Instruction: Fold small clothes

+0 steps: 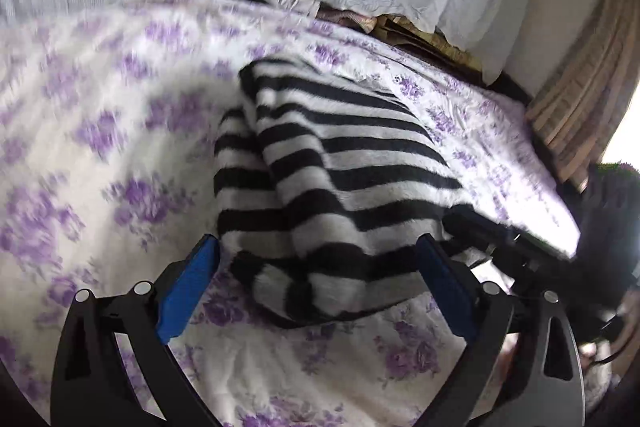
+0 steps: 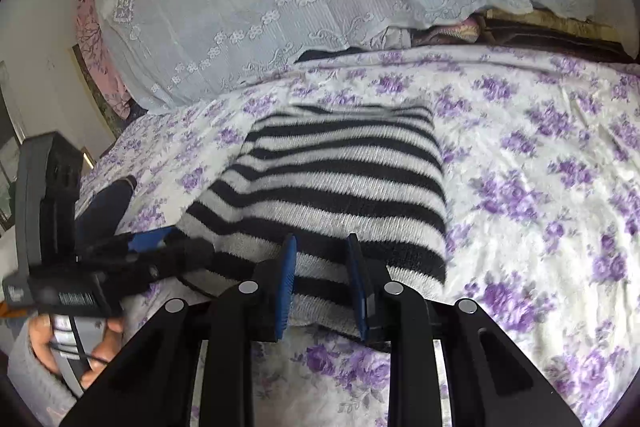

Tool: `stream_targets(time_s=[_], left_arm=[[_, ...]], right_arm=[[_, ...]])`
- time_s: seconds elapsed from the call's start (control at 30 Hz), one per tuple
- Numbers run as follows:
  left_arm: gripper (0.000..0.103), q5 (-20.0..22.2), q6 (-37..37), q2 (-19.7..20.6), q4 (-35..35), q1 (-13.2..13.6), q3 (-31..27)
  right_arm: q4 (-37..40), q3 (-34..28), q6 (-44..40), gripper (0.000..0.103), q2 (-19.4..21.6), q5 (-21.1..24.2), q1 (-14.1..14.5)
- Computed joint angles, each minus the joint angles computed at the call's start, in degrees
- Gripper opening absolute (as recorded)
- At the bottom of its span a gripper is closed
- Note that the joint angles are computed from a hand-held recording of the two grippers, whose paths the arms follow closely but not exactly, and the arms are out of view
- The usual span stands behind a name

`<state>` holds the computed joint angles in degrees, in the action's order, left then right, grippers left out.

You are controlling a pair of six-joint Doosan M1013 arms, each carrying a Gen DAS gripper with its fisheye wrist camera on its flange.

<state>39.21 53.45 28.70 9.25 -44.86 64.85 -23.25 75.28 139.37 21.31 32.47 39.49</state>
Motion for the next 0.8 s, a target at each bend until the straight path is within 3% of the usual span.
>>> stream_targets(time_s=[0.07, 0.17, 0.3, 0.37, 0.53, 0.63, 0.8], left_arm=[[0.095, 1.44, -2.46, 0.6, 3.96, -0.47, -1.44], [0.095, 3.45, -5.2, 1.28, 7.25, -0.38, -3.23], [0.095, 7.37, -8.26, 2.91, 11.93, -0.41, -5.98], [0.096, 11.51, -8.74, 4.32, 15.64, -1.15, -7.48], [0.099, 12.07, -8.97, 4.48, 16.57, -1.24, -7.07], [0.099, 11.31, -8.87, 4.47, 15.41, -0.98, -6.68], [0.099, 11.26, -8.94, 4.52, 15.26, -0.93, -6.73]], right_arm=[[-4.94, -0.77, 3.7, 0.032, 0.04, 0.81, 0.25], [-4.61, -3.4, 3.5, 0.032, 1.09, 2.56, -0.36], [-1.0, -7.95, 2.31, 0.032, 3.43, 4.16, -1.73], [1.02, -10.42, 1.69, 0.036, 4.9, 5.12, -2.29], [9.99, -14.84, -2.78, 0.042, 8.95, 9.94, -3.97], [10.24, -11.36, -3.25, 0.042, 8.21, 4.08, -4.33], [9.73, -10.88, -3.37, 0.042, 7.9, 3.4, -4.16]])
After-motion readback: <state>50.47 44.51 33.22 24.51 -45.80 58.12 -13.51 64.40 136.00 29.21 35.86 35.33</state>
